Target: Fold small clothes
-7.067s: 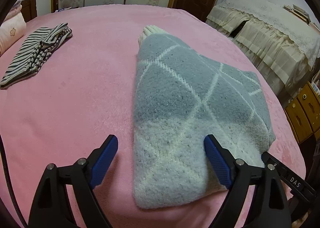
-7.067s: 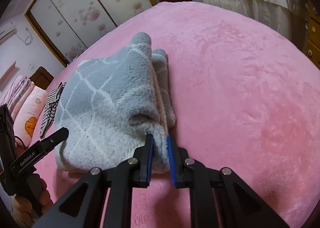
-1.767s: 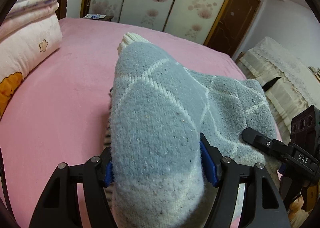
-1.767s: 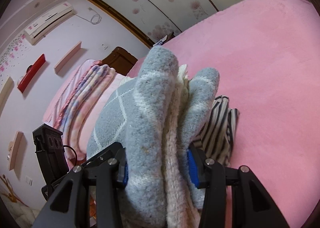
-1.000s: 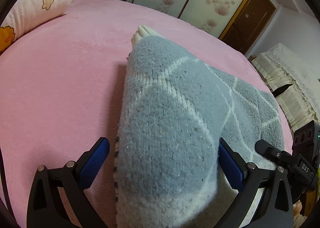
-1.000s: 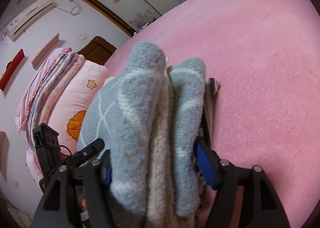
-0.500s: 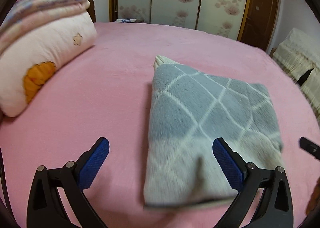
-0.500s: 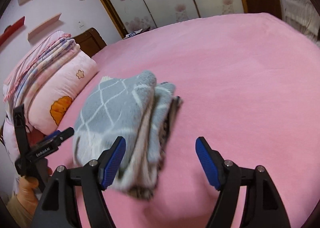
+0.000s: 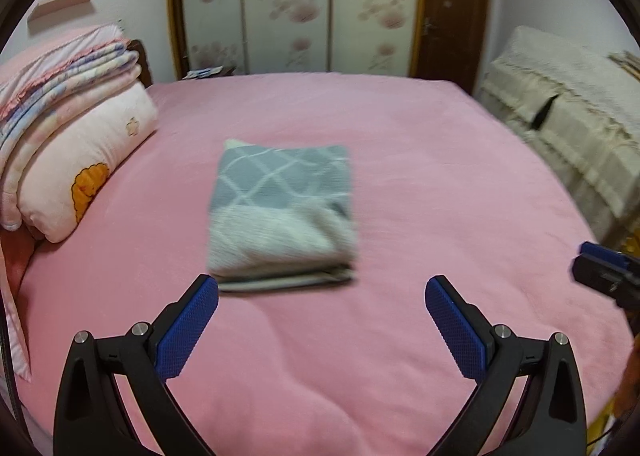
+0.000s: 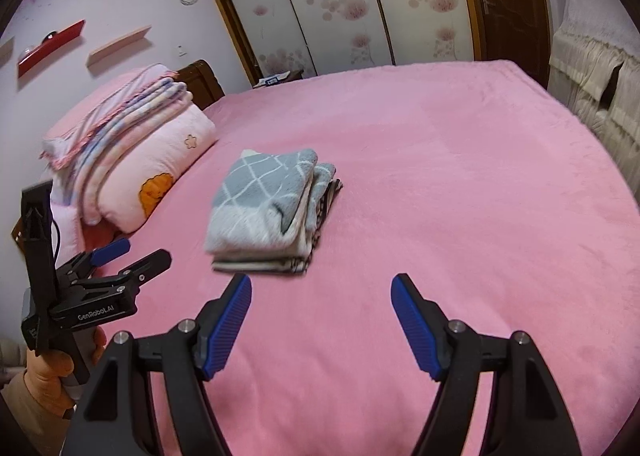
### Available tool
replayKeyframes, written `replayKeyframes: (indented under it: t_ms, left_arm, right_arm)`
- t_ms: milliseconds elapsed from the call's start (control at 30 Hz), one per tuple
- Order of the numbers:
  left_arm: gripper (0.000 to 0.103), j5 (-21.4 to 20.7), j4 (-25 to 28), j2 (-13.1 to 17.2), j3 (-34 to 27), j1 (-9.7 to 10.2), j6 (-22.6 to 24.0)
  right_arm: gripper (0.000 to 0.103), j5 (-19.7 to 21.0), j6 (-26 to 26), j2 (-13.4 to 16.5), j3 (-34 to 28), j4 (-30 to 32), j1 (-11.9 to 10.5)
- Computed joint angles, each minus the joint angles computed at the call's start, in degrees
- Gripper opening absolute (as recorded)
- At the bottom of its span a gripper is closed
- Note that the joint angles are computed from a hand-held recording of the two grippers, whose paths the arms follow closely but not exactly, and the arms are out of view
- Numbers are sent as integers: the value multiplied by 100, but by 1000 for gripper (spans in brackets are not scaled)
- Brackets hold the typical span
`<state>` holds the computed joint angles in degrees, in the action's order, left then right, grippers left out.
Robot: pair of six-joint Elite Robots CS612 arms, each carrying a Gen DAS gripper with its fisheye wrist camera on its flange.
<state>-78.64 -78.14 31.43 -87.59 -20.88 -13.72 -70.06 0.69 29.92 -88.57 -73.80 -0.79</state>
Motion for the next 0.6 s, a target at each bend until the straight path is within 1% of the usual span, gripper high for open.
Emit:
replayKeyframes:
  t_ms: [100, 167, 233, 300, 367, 500, 600]
  left_arm:
    - [103, 128, 310, 75, -484, -301, -112]
    - [103, 190, 458, 131, -769, -491, -254]
    - [103, 178, 611, 195, -1040, -686, -485]
    - [103, 174, 703, 245, -1234, -828, -690]
    - [103, 337, 817, 305, -1414, -990, -899]
    - [103, 456, 947, 381, -1635, -1176, -1241]
    - [103, 564, 1058, 428, -1795, -1319, -1431]
  right_arm:
    - [73, -72, -225, 112, -635, 398, -78]
    - [73, -153, -317, 176, -944, 598, -127]
    - [73, -218, -392, 259, -1297, 825, -198]
    - [73, -307, -432, 333, -1600, 1041, -265]
    - [73, -360, -414, 396, -1866, 1228, -346]
    - [73, -364, -348, 510, -2257, 1426, -508]
    - [73, -452, -247, 578, -2460, 1496, -587]
